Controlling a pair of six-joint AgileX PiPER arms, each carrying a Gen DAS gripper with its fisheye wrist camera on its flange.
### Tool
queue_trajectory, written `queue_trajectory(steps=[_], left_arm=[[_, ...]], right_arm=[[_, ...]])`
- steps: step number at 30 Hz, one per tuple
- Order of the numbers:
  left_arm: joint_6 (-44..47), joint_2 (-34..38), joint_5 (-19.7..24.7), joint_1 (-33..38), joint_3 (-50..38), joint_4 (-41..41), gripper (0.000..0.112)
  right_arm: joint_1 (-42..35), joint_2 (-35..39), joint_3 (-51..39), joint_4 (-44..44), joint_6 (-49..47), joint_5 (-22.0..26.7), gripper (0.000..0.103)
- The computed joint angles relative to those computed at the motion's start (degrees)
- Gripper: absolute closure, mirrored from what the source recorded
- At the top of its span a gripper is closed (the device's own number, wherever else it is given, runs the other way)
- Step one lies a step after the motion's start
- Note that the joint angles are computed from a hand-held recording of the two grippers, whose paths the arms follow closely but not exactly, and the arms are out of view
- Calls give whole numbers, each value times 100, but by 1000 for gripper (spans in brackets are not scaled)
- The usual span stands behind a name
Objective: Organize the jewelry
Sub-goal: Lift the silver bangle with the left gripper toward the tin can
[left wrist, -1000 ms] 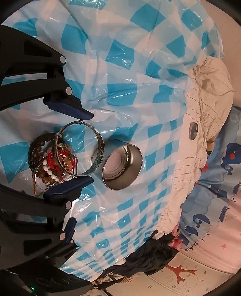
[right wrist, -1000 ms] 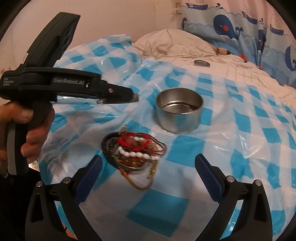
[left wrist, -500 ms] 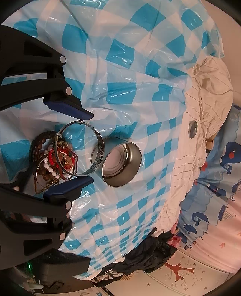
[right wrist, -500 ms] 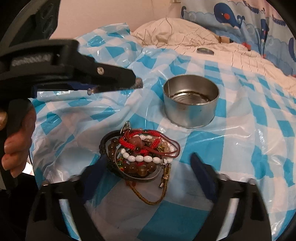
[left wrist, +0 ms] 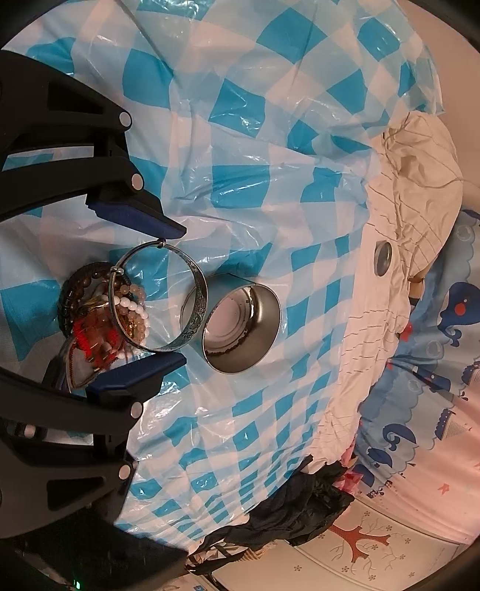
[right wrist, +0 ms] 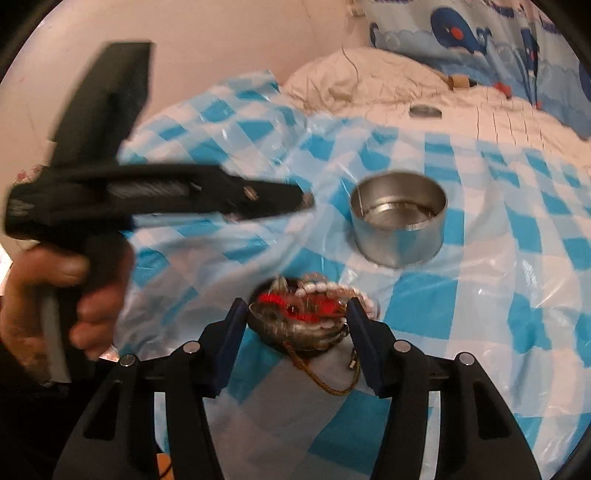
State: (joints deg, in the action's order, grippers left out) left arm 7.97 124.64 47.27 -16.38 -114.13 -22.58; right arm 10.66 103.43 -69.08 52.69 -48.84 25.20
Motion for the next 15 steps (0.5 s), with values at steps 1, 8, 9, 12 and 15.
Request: queue_trajectory(steps=[1, 8, 9, 12, 15], left_arm=[[1, 3, 3, -2, -4, -2, 53], [-31, 8, 0, -13, -18, 24, 53], [-26, 14, 8, -7, -33, 20, 53], [-35, 25, 21, -10, -53, 32, 53], [-26, 21, 19, -9, -47, 28, 53]], right_arm=[[-20, -42, 2, 30, -62, 50, 49], [-710, 20, 12, 1763, -1065, 1109, 49], [-892, 83, -4, 2081, -1130, 1409, 49], [-1106, 123, -28, 2232, -948, 1585, 49], [-1022, 49, -36, 1884, -695, 1274, 49]])
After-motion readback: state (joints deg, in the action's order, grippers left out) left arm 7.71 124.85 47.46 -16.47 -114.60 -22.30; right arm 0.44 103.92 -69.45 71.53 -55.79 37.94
